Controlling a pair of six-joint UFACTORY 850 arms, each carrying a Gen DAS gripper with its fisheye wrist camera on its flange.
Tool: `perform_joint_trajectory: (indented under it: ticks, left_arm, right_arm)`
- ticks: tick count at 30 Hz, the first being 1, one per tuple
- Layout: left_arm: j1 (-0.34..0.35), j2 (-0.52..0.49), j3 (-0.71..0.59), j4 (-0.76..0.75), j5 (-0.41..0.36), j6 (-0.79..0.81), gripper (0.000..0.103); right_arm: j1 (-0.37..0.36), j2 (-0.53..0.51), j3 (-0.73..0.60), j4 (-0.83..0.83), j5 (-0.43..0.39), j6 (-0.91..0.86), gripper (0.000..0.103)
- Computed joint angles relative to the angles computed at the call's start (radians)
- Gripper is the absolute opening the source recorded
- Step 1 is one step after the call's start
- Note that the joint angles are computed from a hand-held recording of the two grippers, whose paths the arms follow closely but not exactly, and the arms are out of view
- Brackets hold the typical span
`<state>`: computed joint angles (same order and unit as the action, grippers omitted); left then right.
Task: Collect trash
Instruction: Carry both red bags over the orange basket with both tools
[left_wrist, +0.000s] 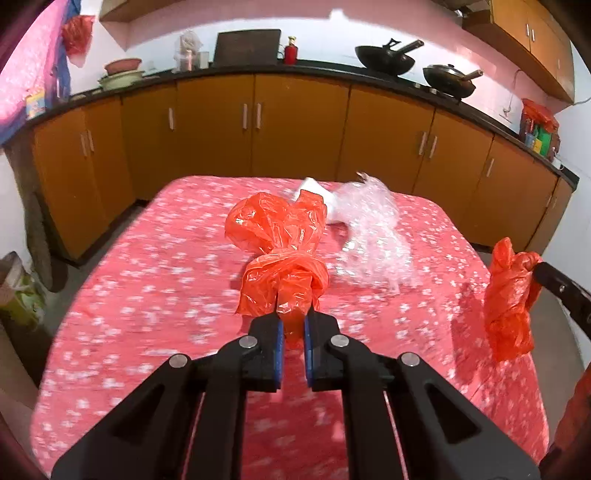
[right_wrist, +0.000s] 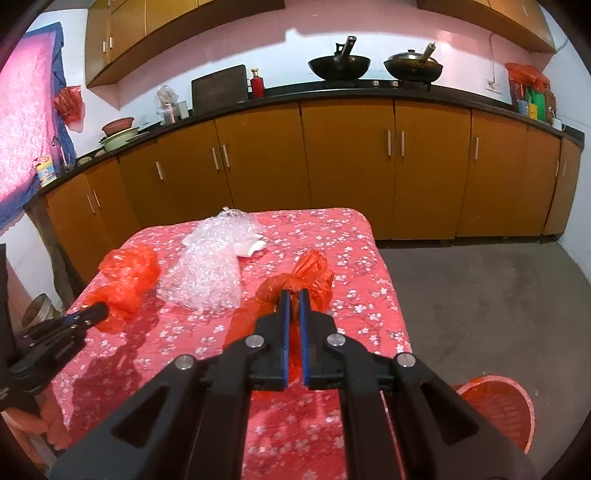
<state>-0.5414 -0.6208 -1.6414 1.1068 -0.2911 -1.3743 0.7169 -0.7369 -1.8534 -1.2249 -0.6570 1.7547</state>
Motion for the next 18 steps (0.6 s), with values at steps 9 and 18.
perform_joint_trajectory:
  ticks: [9,18]
  left_arm:
    - [-0.013,0.074,0.052,0.159,0.000,-0.141,0.008]
    - [-0.067,0.102,0.046,0.190,0.046,-0.142,0.008]
  right_arm:
    - [0.026,0.063,0.054,-0.076,-0.040,0.060,0.006]
    - [0.036,0.177,0.198,-0.127,-0.124,0.144,0.006]
